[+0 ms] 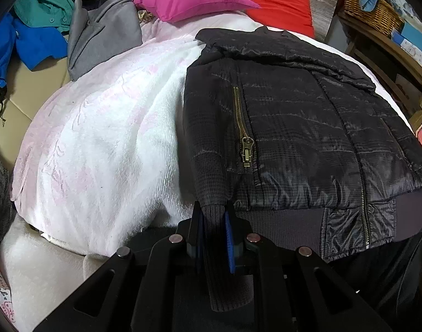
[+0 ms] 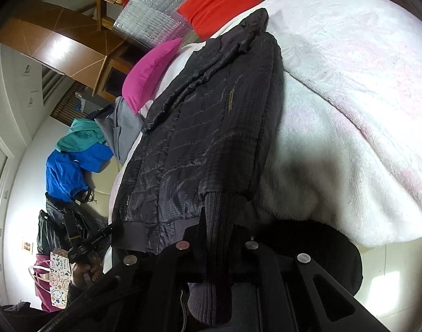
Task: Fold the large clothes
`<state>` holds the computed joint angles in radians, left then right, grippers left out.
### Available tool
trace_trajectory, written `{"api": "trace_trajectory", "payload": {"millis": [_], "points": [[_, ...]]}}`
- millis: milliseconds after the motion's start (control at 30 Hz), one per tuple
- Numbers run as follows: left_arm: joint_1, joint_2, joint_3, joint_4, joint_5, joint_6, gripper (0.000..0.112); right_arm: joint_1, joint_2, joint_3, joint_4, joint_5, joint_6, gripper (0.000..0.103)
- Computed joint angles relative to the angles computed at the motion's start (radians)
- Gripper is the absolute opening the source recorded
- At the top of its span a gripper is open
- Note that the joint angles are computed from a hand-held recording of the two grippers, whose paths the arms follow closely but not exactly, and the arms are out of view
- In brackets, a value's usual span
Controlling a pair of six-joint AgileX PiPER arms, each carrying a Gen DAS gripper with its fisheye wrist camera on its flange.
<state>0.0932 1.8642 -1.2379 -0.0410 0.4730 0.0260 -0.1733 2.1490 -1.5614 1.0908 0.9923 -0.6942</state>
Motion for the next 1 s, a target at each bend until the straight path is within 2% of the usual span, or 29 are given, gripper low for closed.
{"api": "trace_trajectory", "payload": {"millis": [600,1000], "points": [[0.016,-0.016,-0.042,-0.078,0.044,0.087,0.015,-0.051,-0.037,0.04,0.039,0.052,-0.041,0.01],[-0.014,-0.014,-0.073,-0.004,0.047,0.007,0.014,-0.064,-0.055,0.091,0.105,0.054,-0.108,0.01]]}}
